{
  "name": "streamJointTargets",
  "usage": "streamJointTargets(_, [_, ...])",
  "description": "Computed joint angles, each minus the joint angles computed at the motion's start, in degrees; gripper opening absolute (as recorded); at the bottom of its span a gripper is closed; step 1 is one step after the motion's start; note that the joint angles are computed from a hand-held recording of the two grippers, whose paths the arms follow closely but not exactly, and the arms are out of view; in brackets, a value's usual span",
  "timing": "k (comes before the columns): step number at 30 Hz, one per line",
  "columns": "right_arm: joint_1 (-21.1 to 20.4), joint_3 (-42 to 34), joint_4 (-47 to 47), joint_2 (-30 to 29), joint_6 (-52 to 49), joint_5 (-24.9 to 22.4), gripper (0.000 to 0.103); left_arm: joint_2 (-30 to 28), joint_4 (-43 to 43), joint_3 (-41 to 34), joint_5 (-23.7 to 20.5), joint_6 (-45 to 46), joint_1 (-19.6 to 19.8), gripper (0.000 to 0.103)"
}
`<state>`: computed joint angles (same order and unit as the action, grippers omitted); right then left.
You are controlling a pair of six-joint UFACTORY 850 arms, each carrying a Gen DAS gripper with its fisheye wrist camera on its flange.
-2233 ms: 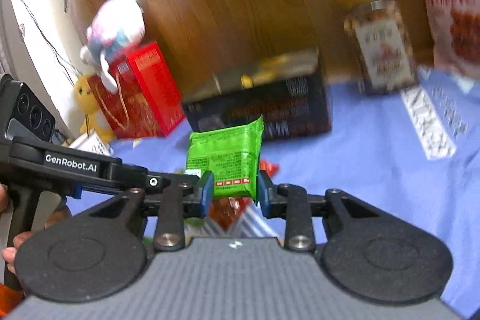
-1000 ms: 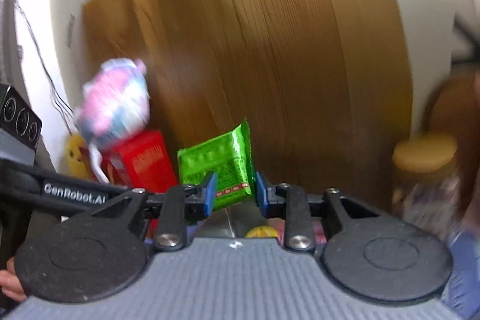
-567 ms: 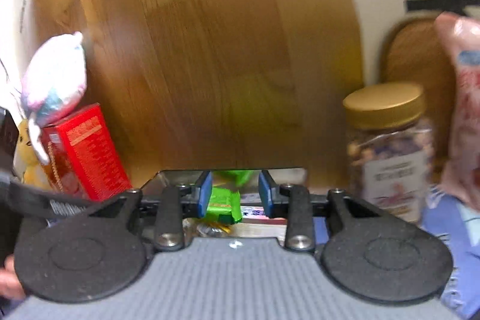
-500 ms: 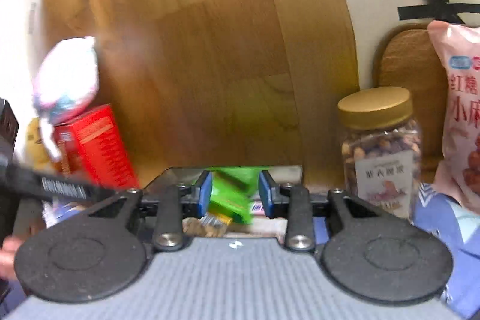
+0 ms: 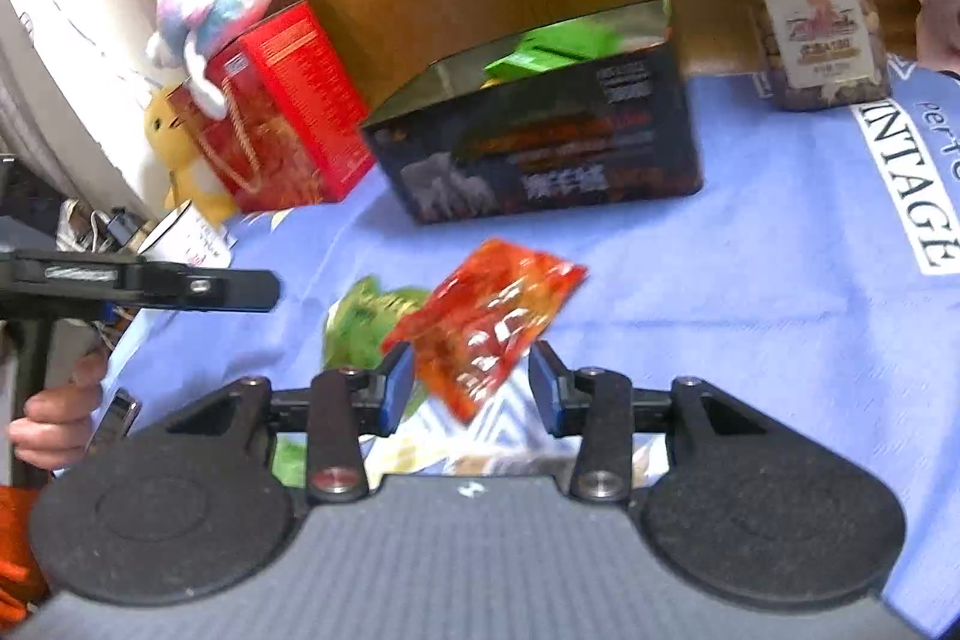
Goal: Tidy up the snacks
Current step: 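Grasp the pale green wrapped bar with the left gripper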
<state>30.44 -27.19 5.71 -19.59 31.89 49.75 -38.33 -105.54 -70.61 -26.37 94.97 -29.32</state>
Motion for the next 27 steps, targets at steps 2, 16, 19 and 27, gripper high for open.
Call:
streamJointTargets(2, [2.3, -1.0, 3.4, 0.2, -4.6, -1.6, 0.045, -1.0, 1.5, -0.6, -2.3, -2.8, 0.7, 0.057])
streamJointTargets(16, [12.5, 1.9, 1.2, 2.0, -9.0, -2.3, 0.049, 6.7, 3.4, 12.9, -6.3, 5.8, -0.3, 0.057])
streamJointTargets(19, [16.5, -1.4, 10.5, -1.4, -21.0, -4.3, 0.049, 6.9, 1.0, 14.2, -4.7, 8.4, -1.9, 0.056])
streamJointTargets(27, [18.0, -3.8, 21.5, -3.1, -29.0, -0.3, 0.039, 10.1, -12.1, 16.1, -2.1, 20.9, -4.3, 0.039])
